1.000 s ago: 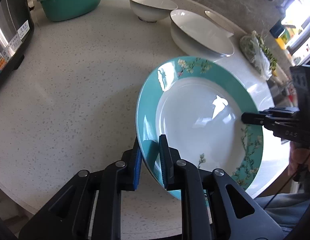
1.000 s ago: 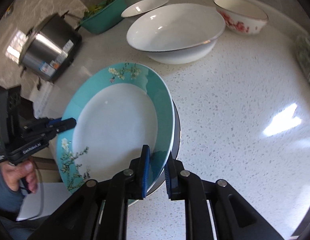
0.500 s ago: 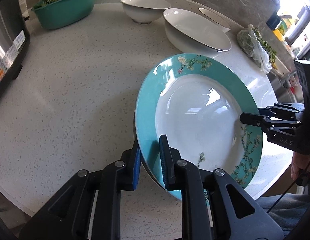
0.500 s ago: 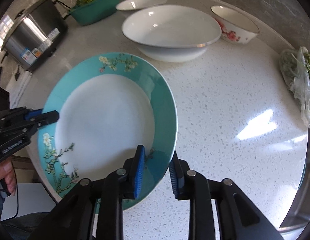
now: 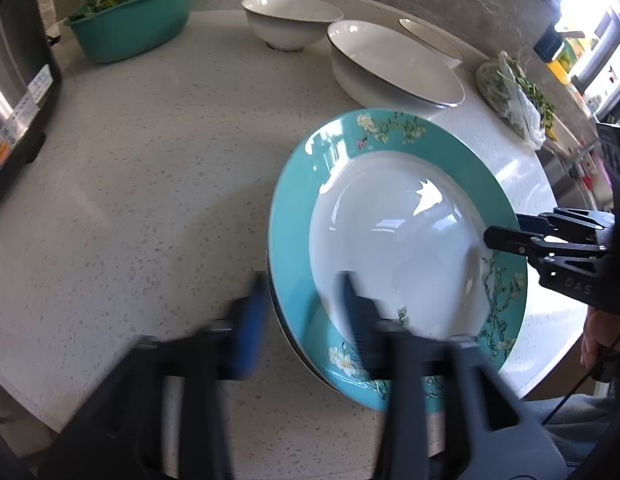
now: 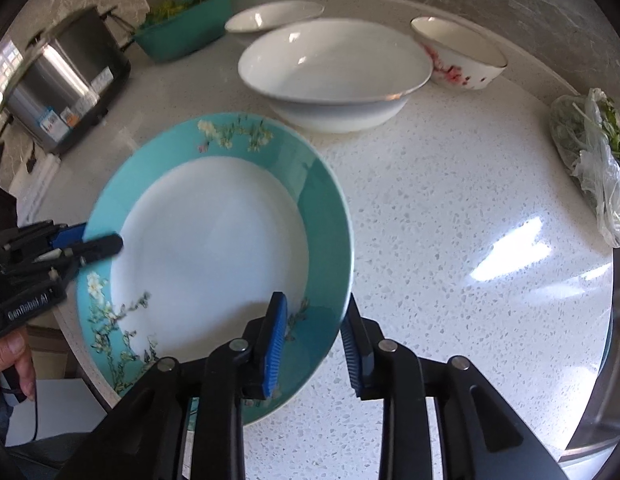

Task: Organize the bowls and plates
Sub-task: 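Open both grippers and release the deep teal plate, then move both grippers to the large white deep dish and grasp its rim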

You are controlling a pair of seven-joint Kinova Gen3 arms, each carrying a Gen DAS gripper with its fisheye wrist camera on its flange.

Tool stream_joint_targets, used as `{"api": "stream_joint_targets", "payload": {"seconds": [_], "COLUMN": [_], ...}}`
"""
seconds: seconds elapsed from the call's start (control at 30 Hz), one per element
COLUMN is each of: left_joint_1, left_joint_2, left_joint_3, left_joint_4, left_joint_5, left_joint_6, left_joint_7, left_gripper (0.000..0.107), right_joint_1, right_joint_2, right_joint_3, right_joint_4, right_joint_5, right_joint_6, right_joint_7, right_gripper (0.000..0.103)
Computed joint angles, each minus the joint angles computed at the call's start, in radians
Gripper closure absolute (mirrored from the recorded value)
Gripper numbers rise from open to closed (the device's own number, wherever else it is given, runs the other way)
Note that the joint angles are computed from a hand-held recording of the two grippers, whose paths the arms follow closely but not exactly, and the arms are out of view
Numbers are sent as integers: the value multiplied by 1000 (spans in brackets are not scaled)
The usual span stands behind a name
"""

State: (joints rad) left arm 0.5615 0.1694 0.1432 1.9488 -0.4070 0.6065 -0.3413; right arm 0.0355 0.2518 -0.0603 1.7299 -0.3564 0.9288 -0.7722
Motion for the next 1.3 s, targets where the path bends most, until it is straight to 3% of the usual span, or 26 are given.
{"api": "stream_joint_targets", "payload": {"seconds": [0.03, 0.1, 0.2, 0.3, 0.43, 0.53, 0.67, 0.8, 0.87, 0.93, 1.13, 1.27, 1.3], "left_joint_1": [15, 25, -61, -100, -278, -417, -602, -786, -831, -822, -938, -929, -920], "left_joint_2": [-8, -27, -58, -114, -167, -189, -166, -35, 58, 151, 428, 490, 492], "left_joint_3": [-7, 7, 126, 163, 266, 343, 469, 625, 675, 679, 838, 770, 740], "left_joint_4": [3, 1, -1, 30, 37, 15, -63, -227, -312, -394, -558, -608, -617], "left_joint_5": [-20, -71, -151, -210, -113, 8, 111, 76, 31, 7, 8, 144, 185], "left_joint_6": [4, 38, 84, 50, -10, -24, -12, 101, 149, 195, 240, 233, 228], "left_joint_7": [30, 101, 213, 323, 273, 151, -12, -174, -256, -337, -581, -740, -778], "left_gripper": [28, 23, 10, 5, 5, 5, 5, 5, 5, 5, 7, 16, 25], "right_joint_1": [21, 58, 155, 294, 479, 585, 545, 472, 442, 390, 314, 287, 281], "right_joint_2": [-3, -3, 33, 118, 264, 392, 448, 412, 408, 412, 525, 596, 603], "right_joint_3": [2, 3, -38, -97, -213, -283, -144, -26, -31, -33, -79, -97, -101], "right_joint_4": [-5, -19, -81, -158, -266, -360, -439, -486, -534, -582, -772, -854, -864], "right_joint_5": [-23, -76, -134, -232, -315, -382, -496, -521, -495, -456, -394, -362, -350], "right_joint_6": [8, 26, 107, 229, 391, 513, 603, 580, 549, 510, 563, 587, 588], "right_joint_7": [20, 61, 107, 128, 72, -17, -106, -67, -93, -144, -294, -416, -430], "right_gripper": [54, 44, 35, 21, 3, 1, 1, 5, 10, 11, 17, 20, 20]}}
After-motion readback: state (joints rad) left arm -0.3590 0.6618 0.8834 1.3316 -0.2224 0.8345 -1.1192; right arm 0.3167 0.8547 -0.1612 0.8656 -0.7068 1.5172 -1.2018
